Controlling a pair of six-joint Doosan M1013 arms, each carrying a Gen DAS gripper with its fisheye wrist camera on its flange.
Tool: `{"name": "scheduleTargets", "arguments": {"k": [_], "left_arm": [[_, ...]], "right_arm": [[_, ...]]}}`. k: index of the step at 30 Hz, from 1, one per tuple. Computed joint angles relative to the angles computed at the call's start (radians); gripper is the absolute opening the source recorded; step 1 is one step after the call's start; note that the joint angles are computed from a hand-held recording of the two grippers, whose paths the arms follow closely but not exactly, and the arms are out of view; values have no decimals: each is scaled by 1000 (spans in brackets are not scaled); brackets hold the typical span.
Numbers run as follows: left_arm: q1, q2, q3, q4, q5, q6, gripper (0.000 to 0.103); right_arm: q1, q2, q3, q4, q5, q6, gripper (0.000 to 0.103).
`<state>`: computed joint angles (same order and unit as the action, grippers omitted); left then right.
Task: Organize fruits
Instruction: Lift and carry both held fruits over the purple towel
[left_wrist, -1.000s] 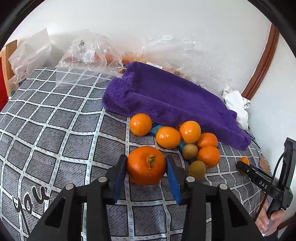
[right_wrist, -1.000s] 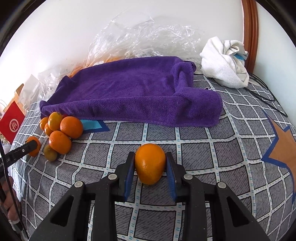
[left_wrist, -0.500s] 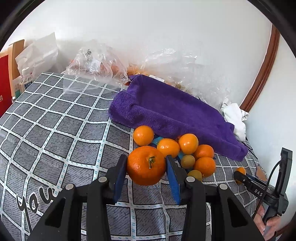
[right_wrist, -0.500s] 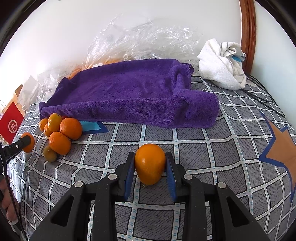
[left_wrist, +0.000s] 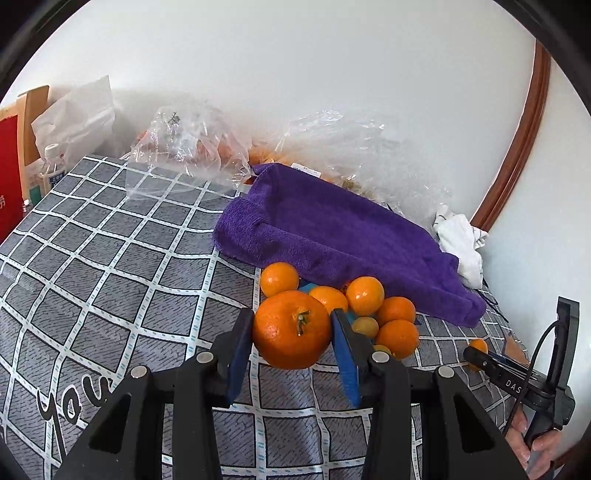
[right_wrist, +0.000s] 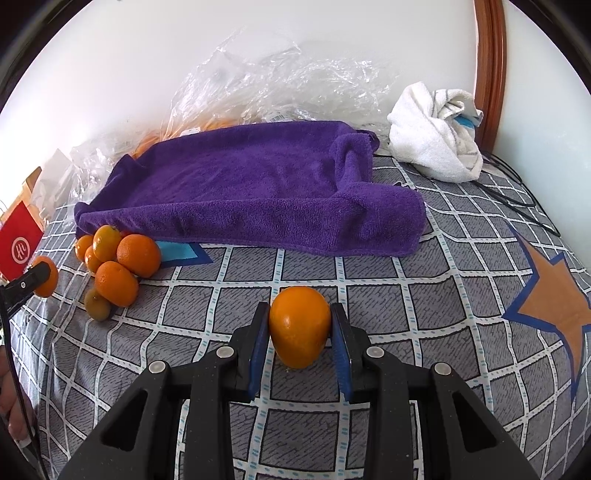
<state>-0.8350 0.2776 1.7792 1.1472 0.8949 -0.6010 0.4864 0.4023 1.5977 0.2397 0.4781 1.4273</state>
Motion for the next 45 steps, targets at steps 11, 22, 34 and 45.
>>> {"name": "scheduleTargets", "arguments": {"k": [11,22,34,45], "left_arm": [[-1,-18,-16,4,40,39,40],[56,-27,-105,-30,58,196,40],[135,25,-213,-79,-5,338,40],[218,90,-269,-208,-108,458,40]], "right_arm": [[-2,-8,-42,-16,10,-4,32],[4,22,-150,-22,1,6,32],[6,78,-245,-64,9,55,32],[17,163,-348,-164,64,145,32]]}}
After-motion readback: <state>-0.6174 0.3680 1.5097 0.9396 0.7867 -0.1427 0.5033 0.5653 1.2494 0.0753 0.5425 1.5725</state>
